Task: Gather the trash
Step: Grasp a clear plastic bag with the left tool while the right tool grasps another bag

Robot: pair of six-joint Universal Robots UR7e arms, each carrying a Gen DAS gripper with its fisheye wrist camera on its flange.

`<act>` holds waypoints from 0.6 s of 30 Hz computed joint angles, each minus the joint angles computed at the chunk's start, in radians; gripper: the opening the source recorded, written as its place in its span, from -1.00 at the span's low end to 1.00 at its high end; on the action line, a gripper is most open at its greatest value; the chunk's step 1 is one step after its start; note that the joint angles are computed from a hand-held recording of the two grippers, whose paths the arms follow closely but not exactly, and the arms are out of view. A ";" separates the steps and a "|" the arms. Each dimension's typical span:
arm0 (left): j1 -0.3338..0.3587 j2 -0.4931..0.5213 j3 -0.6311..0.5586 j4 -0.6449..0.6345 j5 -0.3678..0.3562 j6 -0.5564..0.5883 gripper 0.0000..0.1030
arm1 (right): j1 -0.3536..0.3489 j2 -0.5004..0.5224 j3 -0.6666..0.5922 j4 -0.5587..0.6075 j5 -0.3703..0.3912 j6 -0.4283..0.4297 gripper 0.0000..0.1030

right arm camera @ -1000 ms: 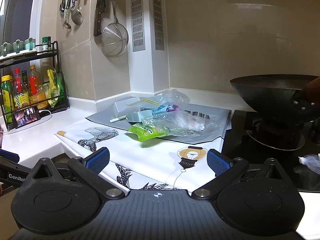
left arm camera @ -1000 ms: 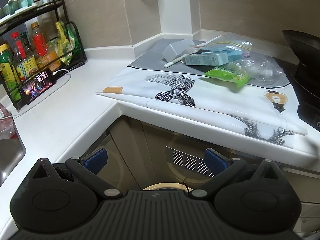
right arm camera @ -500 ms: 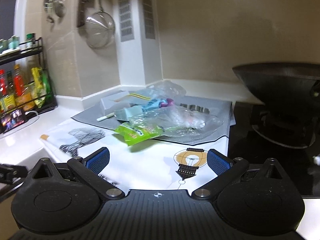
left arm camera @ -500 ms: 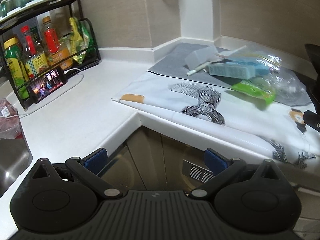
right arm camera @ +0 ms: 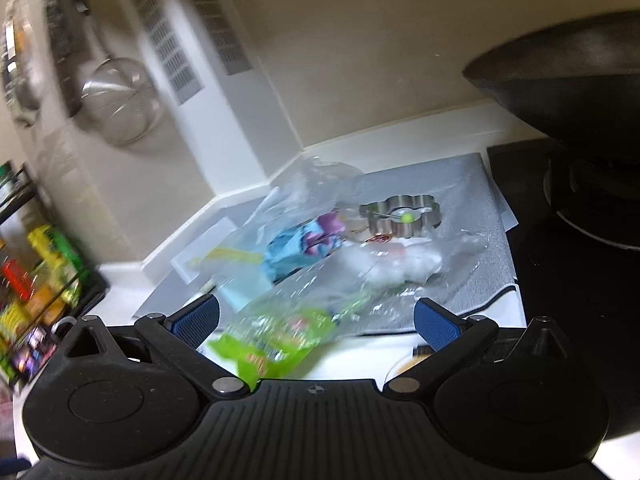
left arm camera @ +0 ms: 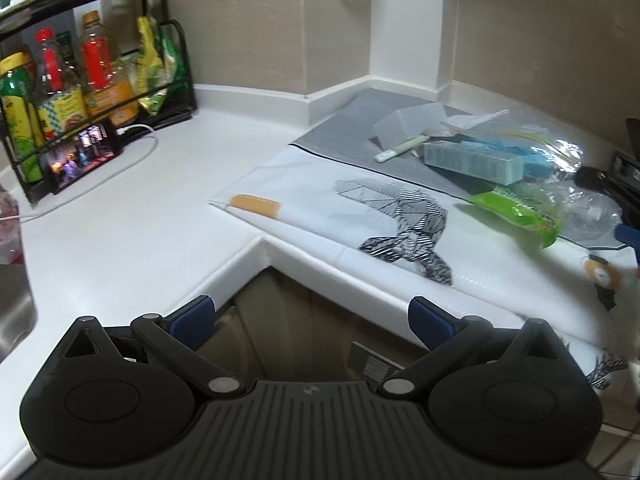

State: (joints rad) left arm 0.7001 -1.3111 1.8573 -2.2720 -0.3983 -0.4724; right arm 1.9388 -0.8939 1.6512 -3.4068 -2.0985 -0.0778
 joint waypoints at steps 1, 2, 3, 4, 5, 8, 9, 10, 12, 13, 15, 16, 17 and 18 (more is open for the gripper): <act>0.001 0.009 -0.005 -0.017 -0.004 0.011 1.00 | -0.004 0.012 -0.015 -0.013 -0.005 0.021 1.00; 0.002 0.020 -0.013 -0.037 -0.008 0.024 1.00 | -0.010 0.022 -0.025 -0.029 -0.015 0.038 1.00; 0.003 0.032 -0.023 -0.055 -0.011 0.036 1.00 | -0.016 0.033 -0.037 -0.045 -0.017 0.055 1.00; 0.006 0.049 -0.043 -0.061 -0.015 0.034 1.00 | -0.025 0.040 -0.042 -0.061 -0.009 0.054 0.80; 0.010 0.066 -0.063 -0.067 -0.021 0.028 1.00 | -0.036 0.042 -0.043 -0.065 0.010 0.040 0.50; 0.022 0.125 -0.126 -0.156 -0.045 0.073 1.00 | -0.058 0.028 -0.022 -0.034 0.072 -0.037 -0.76; 0.025 0.150 -0.144 -0.218 -0.052 0.121 1.00 | -0.057 0.032 -0.013 -0.062 0.064 -0.076 -0.82; 0.027 0.178 -0.165 -0.286 -0.061 0.181 1.00 | -0.058 0.032 0.001 -0.089 0.068 -0.115 -0.91; 0.035 0.235 -0.220 -0.403 -0.101 0.304 1.00 | -0.056 0.020 0.030 -0.121 0.077 -0.136 -0.95; 0.041 0.264 -0.254 -0.431 -0.125 0.342 1.00 | -0.053 0.014 0.043 -0.146 0.082 -0.143 -0.96; 0.054 0.316 -0.327 -0.433 -0.176 0.369 1.00 | -0.042 0.008 0.067 -0.208 0.069 -0.179 -0.96; 0.064 0.343 -0.365 -0.429 -0.210 0.373 1.00 | -0.040 -0.002 0.083 -0.228 0.077 -0.182 -0.96; 0.076 0.368 -0.409 -0.398 -0.245 0.357 1.00 | -0.040 -0.014 0.099 -0.240 0.092 -0.180 -0.96; 0.089 0.392 -0.456 -0.347 -0.281 0.314 0.99 | -0.038 -0.021 0.109 -0.248 0.097 -0.182 -0.96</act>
